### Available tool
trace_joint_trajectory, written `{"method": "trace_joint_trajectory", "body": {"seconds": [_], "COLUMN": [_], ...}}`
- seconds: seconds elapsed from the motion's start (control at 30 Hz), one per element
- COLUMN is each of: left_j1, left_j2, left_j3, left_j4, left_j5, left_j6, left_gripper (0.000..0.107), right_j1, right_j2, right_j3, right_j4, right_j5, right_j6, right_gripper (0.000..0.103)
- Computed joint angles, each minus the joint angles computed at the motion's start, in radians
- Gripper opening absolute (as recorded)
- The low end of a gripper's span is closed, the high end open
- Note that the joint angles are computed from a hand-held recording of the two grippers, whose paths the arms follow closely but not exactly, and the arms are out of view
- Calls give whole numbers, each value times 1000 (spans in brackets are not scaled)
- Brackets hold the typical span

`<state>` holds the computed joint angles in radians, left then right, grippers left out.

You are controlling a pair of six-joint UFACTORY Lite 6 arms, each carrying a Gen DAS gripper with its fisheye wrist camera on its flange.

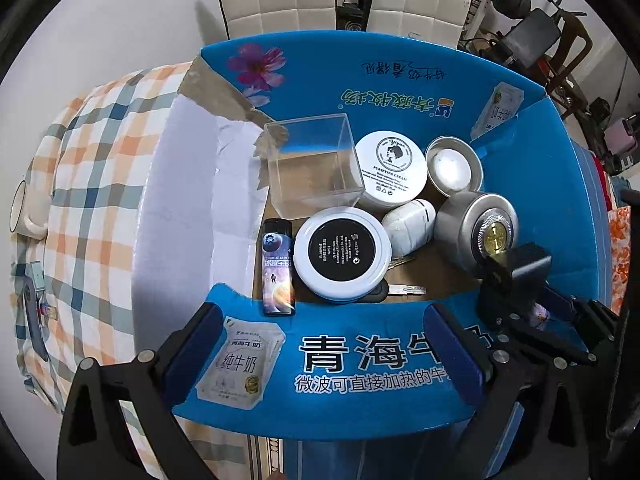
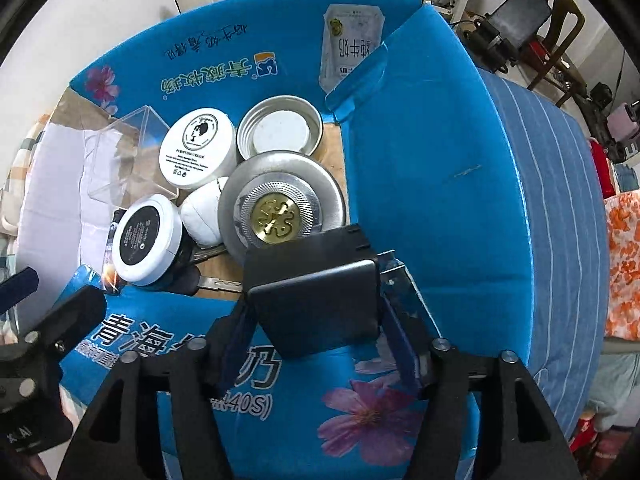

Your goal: Organize rigid objects

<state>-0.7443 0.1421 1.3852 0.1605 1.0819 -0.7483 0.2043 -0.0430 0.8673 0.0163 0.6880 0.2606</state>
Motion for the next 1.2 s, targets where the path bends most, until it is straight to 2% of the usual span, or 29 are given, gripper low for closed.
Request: {"method": "trace_joint_trajectory", "body": {"seconds": [0.13,0.43,0.67,0.87,1.2], "left_j1": [10,25,8,-62,-222], "left_j2": [-4,-24,-29,-54,29], "left_j3": [-6,-5,67,216,711], "left_j4": [1,7,31,64,161], "left_j5": [-1,12,68,203,557], "left_j6": [0,7,3,-29,-49], "left_gripper": [103,103,103,103,103], "right_j1": [5,-12,-22,-49,-54], "right_j2": [-13,-21,-156,-324,-421], "right_j3": [20,81,117,234,605], "right_j4": [-31,-57,-56,-29,-30], "right_j5": [8,67,188,391,736], "right_j6": [39,57,55,13,4], "right_gripper": [88,88,88,91,92]}}
